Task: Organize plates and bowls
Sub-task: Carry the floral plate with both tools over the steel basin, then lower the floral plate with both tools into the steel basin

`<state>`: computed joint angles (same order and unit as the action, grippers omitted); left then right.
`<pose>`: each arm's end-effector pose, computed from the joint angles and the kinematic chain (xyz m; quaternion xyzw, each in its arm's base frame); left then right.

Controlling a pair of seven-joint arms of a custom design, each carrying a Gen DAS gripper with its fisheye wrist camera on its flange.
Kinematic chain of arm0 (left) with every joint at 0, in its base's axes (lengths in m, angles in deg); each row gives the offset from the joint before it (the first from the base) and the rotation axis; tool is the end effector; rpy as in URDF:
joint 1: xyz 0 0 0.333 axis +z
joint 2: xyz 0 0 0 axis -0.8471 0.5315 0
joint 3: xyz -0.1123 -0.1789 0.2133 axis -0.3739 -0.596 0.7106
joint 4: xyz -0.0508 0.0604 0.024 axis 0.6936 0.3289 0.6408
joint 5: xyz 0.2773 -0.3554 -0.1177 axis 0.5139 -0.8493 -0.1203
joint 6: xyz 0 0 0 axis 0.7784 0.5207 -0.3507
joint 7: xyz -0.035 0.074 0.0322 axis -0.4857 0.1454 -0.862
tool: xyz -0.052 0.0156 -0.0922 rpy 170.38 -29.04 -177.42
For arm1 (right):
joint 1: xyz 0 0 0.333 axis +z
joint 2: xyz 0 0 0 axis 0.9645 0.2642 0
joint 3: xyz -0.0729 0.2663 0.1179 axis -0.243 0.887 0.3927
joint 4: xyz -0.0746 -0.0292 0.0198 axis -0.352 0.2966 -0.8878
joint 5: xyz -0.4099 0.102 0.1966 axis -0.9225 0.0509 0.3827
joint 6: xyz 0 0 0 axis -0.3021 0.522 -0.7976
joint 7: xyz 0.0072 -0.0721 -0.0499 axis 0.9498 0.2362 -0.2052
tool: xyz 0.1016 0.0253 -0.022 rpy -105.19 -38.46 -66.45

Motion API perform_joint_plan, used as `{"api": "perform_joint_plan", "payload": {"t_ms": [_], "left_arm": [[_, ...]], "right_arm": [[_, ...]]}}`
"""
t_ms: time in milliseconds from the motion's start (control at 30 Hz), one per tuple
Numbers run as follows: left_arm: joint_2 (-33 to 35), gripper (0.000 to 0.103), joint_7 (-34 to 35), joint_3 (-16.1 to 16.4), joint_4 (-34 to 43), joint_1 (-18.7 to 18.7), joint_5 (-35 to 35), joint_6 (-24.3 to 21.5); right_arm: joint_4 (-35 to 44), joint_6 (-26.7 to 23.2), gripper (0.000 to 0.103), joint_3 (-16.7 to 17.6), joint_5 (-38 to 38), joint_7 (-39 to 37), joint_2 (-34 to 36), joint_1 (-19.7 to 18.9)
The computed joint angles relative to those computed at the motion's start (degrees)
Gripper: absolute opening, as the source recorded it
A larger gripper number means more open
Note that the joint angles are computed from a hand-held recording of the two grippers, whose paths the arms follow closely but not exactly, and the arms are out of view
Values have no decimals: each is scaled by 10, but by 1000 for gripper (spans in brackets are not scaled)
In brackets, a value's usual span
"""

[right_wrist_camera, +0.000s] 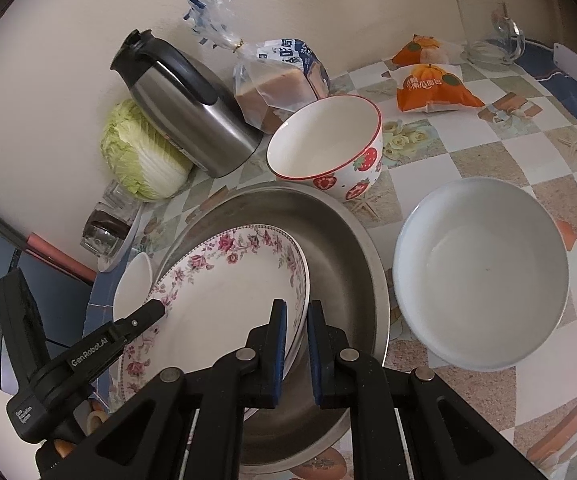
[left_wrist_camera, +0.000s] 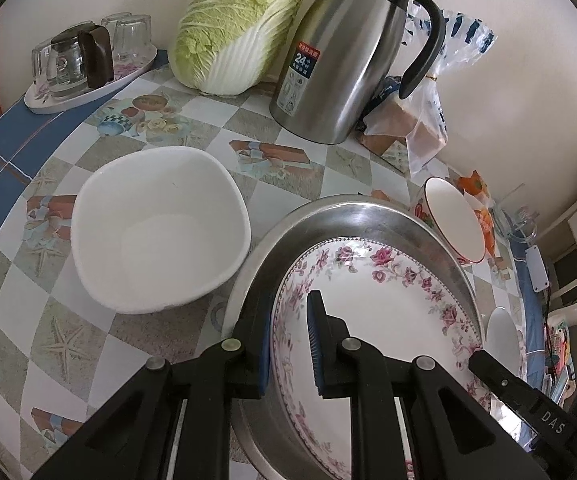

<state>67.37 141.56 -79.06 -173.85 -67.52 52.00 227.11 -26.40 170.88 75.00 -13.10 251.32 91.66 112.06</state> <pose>0.7099 -0.2776 0.3874 -0.6452 0.7022 -0.2958 0.0563 0.6119 0.4846 0.4014 -0.4782 0.8106 -0.0771 0.3292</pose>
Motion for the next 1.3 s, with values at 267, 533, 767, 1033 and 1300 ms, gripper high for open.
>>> {"api": "perform_joint_plan", "payload": {"t_ms": [267,533,767,1033,1300], "left_arm": [[11,17,-3,3,13,-6,13,-10],[17,17,-7,5,24,-10,26,-34],[20,17,-10,7,31,-13,35,-50],[21,17,-12,9,34,-17,43,-59],[22,19,-14,12,39,-23,58,-75]], "right_arm": [[1,-11,11,2,7,-9,1,-2],[5,-29,11,5,11,-17,1,-4],[17,-54,11,8,11,-24,6,-2],[42,-99,11,13,17,-48,19,0],[59,-132,11,14,19,-63,27,3]]}}
